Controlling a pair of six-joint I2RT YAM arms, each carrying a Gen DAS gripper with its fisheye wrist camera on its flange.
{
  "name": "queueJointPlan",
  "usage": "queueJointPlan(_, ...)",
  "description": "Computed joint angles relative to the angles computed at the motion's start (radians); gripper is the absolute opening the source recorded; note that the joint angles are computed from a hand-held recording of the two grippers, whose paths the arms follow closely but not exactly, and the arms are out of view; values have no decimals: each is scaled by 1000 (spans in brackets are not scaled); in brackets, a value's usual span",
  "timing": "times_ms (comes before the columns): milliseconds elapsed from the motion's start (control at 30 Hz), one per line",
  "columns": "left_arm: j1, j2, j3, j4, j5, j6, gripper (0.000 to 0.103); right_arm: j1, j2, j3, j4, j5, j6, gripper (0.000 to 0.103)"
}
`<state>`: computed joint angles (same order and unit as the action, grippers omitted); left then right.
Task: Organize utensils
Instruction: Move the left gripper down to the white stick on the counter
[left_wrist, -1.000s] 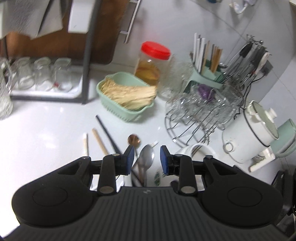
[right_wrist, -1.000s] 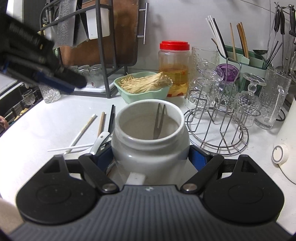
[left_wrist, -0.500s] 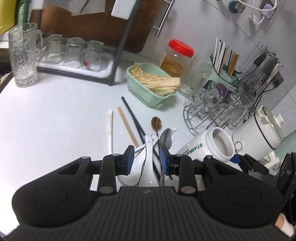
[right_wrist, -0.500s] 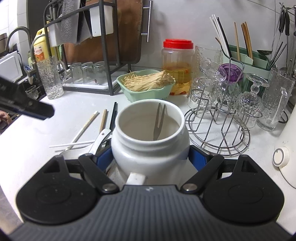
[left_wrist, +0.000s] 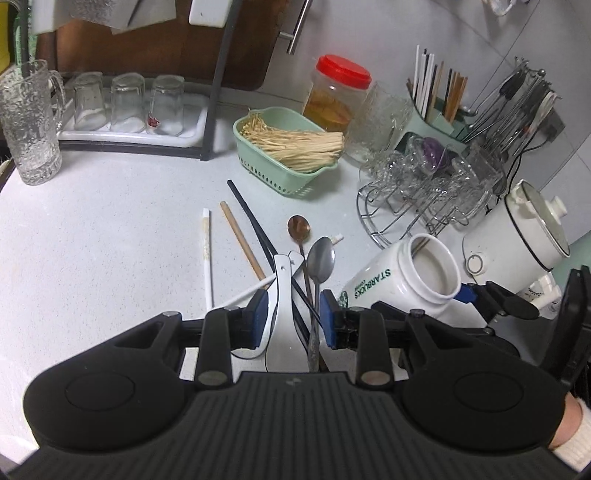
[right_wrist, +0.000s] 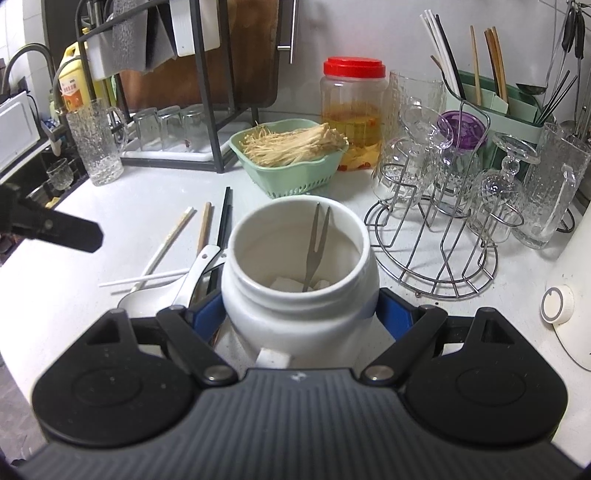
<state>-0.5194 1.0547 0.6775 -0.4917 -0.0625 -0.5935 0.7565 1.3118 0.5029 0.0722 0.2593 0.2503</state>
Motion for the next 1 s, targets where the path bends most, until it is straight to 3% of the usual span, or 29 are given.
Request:
queueJointPlan(467, 287, 332, 13, 248, 257, 268, 34, 79, 53, 116, -191, 138, 199, 89)
queueJointPlan(733, 417, 547, 69, 374, 276, 347, 34, 116, 108, 190, -283, 201, 303, 89)
queueJointPlan(1000, 389, 692, 215, 312, 220, 399, 33, 144, 154, 247, -352, 247, 368, 90)
